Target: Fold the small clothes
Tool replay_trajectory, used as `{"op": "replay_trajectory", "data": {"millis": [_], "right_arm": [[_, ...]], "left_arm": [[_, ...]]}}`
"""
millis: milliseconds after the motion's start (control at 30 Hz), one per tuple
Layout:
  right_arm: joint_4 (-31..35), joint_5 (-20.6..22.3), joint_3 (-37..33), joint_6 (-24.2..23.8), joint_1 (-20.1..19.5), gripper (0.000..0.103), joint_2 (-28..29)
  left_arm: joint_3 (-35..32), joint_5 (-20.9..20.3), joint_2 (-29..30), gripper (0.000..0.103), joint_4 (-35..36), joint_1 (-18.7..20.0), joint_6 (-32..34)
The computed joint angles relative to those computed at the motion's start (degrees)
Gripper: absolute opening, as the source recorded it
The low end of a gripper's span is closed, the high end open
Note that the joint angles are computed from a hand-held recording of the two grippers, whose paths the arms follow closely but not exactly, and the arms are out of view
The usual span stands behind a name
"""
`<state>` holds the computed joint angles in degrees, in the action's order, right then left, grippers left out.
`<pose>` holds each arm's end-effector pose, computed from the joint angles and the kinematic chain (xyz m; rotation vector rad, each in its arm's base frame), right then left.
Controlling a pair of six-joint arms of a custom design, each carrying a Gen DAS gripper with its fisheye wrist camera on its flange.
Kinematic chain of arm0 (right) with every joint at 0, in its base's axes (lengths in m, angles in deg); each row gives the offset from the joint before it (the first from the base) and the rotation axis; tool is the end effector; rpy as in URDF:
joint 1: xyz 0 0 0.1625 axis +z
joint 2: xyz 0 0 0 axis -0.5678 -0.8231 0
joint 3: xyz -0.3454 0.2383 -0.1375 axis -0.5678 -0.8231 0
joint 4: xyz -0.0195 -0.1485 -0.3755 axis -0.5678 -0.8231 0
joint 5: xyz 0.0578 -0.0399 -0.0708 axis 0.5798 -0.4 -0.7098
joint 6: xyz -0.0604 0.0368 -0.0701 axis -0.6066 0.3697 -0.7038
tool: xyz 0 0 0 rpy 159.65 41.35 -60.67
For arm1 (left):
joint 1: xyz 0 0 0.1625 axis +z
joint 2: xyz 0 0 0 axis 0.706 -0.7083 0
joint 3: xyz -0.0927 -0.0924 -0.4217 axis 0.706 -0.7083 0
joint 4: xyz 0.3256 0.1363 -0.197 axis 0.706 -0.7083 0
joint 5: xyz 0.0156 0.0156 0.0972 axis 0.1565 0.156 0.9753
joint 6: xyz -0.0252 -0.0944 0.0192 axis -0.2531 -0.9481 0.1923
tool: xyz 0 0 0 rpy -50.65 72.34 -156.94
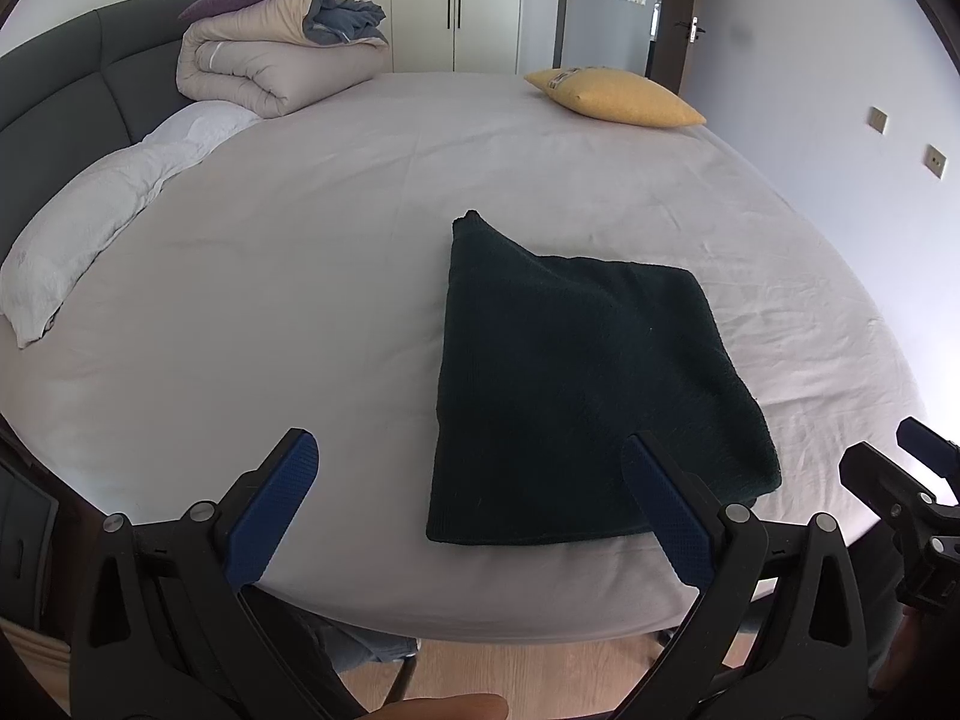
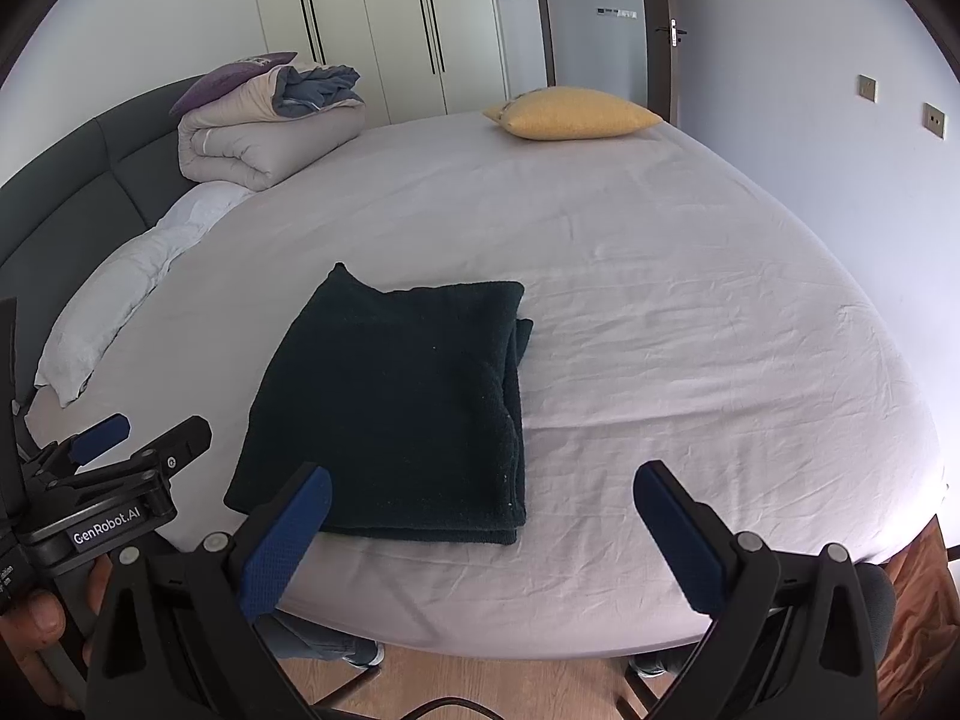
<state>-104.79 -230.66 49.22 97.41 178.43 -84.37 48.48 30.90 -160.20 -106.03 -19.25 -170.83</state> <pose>0.3895 -0.2181 0.1695 0.5017 -2.3038 0.8399 -0.2378 -0.3582 0.2716 -0.0062 2.1063 -0.9914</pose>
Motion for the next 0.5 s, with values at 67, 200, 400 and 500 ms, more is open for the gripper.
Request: {"op": "replay_trajectory", "data": {"millis": [67, 200, 400, 500], "right_arm": [[0.1, 0.1, 0.0, 0.0, 0.0, 0.103, 0.0], [-0.1, 0.2, 0.1, -0.1, -0.1, 0.103, 0.1], [-0.5, 0.4, 0.3, -0.6, -0.4, 0.103, 0.2], [-0.5, 0.4, 0.4, -0.6, -0.4, 0.103, 0.2]], "left_arm": [[0.0, 0.0, 0.1, 0.103, 0.1, 0.0, -0.1], [0.3, -0.1, 0.0, 0.103, -0.6, 0.2, 0.3], [0.7, -0.1, -0.1, 0.103, -1.3, 0.4, 0.6], [0.8, -0.1, -0.2, 0.103, -1.6, 0.5, 0.8]]}}
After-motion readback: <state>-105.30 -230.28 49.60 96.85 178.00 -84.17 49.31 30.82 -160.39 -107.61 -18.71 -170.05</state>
